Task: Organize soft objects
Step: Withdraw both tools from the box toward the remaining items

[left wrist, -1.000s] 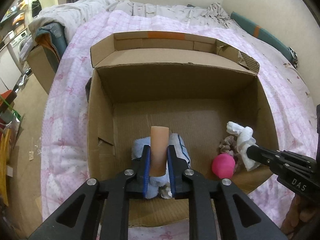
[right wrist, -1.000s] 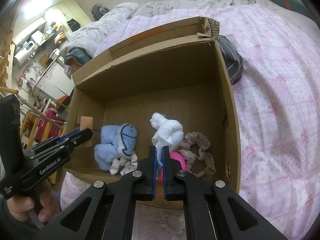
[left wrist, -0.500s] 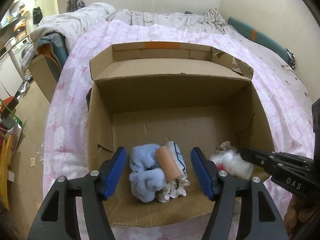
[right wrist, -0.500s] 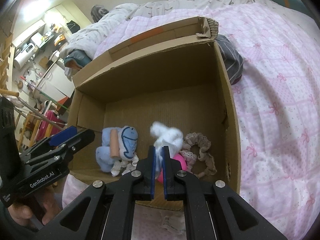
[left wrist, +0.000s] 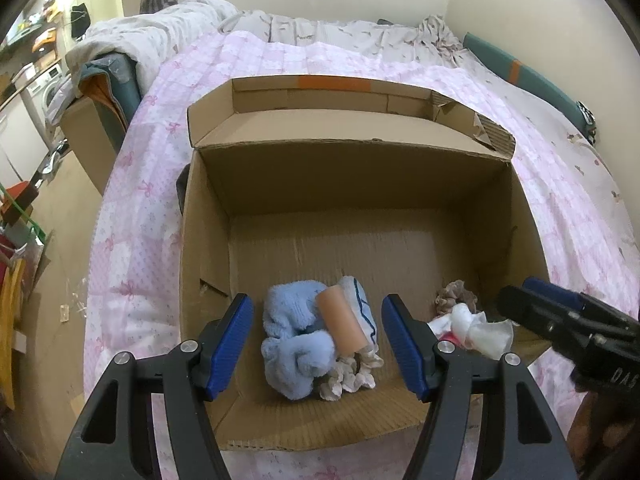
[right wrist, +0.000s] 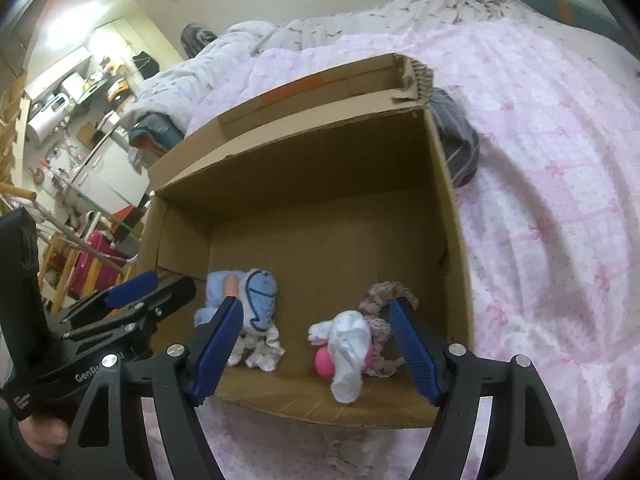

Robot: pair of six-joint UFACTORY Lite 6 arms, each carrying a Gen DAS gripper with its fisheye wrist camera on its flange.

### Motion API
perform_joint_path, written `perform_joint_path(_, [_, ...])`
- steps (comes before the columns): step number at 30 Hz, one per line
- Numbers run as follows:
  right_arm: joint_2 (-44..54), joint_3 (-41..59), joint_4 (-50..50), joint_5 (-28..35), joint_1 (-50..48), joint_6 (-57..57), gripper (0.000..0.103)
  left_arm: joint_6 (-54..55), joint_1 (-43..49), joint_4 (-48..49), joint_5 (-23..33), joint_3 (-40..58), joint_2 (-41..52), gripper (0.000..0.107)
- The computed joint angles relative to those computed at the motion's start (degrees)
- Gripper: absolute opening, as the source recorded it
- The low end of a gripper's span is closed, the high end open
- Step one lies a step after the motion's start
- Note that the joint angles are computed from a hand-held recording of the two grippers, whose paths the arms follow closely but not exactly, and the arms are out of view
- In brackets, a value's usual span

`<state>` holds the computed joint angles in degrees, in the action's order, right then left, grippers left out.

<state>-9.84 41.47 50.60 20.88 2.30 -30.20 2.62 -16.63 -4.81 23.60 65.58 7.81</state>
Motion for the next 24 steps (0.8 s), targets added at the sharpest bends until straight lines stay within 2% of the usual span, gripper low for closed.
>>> perform_joint_path(5, [-0.8,0.1,0.2,-0.3,-0.7,-0.2,0.080,-1.2,0.0,1.3,-0.2,-0.5,-0.9,0.064])
perform_joint_path(10, [-1.5,-0.4,-0.4,-0.2,-0.7,0.8,0.080,2.1,1.6,-2.4,0.9,-2.1,-4.1,0.064])
perform_joint_path(16, [-5.5,-2.4,-6.7,0.2,-0.3,7.0,0.080,4.9,4.1,-5.4,3.2,-4.5,-8.7,0.064])
perform_joint_path(21, [-12.4,-5.2,-18.4,0.5,-0.1,19.1,0.080,4.9,7.5,-6.7,5.5,-8.9,-11.9,0.064])
perform_joint_path(24, [-16.7,-7.5,-19.3,1.9,-1.7,21.1,0.084,6.0,9.4,-7.8,5.9,-11.9,-14.7,0.064])
